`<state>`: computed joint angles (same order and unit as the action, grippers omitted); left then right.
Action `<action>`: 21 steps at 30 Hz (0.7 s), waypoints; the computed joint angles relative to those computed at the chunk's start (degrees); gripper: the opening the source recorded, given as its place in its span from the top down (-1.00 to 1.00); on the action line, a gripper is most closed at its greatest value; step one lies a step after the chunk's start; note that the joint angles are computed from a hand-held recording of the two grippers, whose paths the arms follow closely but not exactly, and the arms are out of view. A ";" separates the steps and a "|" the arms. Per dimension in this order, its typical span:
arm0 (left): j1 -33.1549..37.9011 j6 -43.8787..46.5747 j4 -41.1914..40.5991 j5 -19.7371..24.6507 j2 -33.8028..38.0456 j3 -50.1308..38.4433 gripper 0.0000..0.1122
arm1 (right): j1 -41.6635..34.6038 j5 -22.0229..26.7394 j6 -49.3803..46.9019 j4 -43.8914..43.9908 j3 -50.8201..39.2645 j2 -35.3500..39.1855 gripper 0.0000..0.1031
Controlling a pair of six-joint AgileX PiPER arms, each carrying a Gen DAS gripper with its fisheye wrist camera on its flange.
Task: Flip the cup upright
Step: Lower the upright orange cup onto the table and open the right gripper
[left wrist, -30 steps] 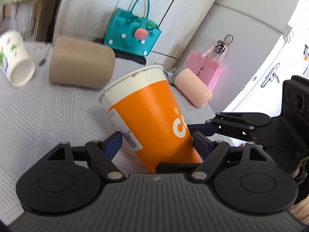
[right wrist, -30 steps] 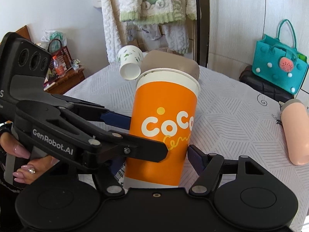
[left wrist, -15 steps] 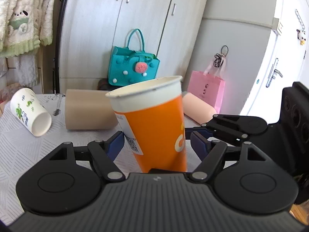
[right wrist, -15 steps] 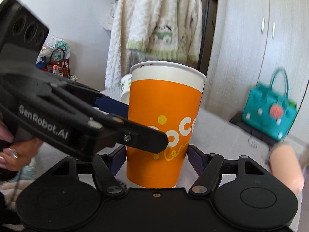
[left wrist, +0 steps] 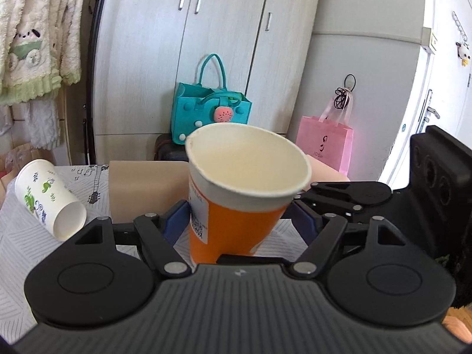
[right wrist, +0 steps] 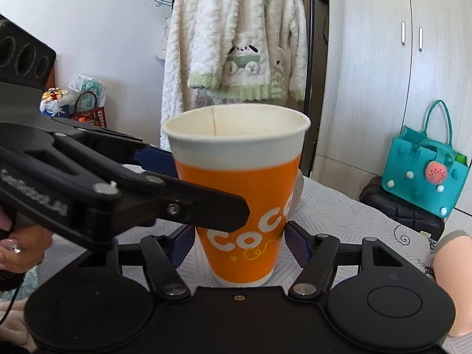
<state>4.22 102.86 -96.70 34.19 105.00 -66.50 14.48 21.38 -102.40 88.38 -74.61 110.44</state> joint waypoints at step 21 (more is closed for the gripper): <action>2.57 -2.85 3.60 2.67 0.11 0.51 -0.59 | 0.08 -0.51 -5.01 6.12 3.57 -2.20 -0.63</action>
